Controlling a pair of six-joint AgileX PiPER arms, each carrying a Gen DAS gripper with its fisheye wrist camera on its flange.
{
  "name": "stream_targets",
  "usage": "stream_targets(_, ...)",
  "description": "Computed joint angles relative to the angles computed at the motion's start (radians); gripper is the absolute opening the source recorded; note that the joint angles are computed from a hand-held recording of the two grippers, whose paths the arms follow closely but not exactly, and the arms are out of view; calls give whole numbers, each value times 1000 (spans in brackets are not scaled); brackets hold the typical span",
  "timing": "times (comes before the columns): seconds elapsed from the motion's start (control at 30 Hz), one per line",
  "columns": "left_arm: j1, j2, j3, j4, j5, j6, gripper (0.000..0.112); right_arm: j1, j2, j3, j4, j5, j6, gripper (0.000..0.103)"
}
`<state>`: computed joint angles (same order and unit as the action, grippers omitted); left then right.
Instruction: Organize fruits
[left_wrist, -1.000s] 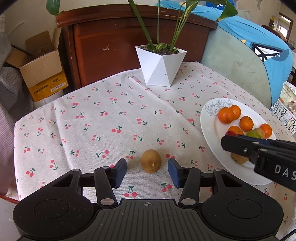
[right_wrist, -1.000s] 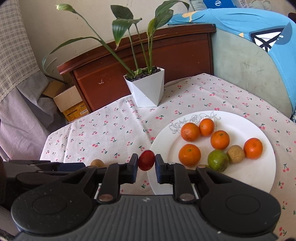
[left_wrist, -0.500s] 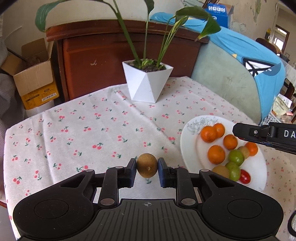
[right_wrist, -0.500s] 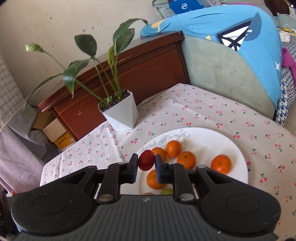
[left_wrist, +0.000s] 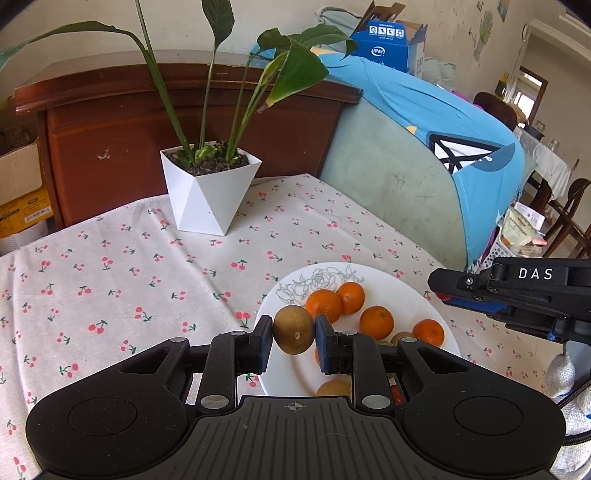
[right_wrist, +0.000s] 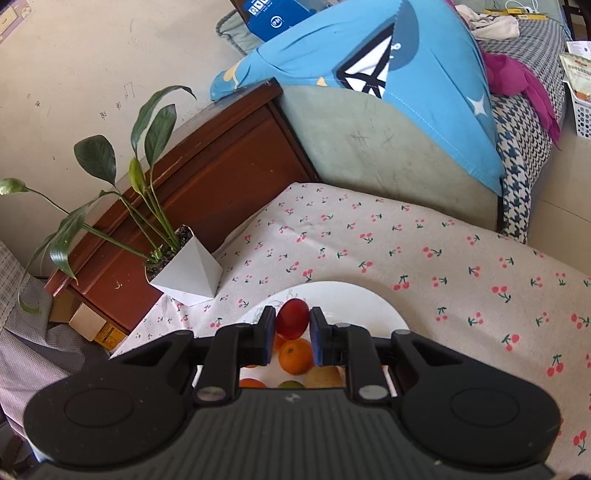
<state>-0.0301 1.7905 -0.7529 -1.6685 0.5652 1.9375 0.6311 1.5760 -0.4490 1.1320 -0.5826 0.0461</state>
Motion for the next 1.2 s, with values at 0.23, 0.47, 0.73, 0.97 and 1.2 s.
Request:
stream_targets(0.23,-69,27,2,-43,-93,26,22,-35,49,-5,-61,19,59,19)
stream_targets(0.47,-91,14,12,-52,-107,30,24,-33,72,-15,-26,14,49,24)
stream_targets(0.73,-93,-61,21,0,-114,-67,64,-13,29,-30,96,9,-59,38)
stream_targets(0.97,-106,-169,39,169,-140,-262,77,45,-35,-68,402,-21,-365,52)
stream_targets(1.2,-117,-248,49,393,-200,-505,82,119,-91,-87,600,-96,-524,58)
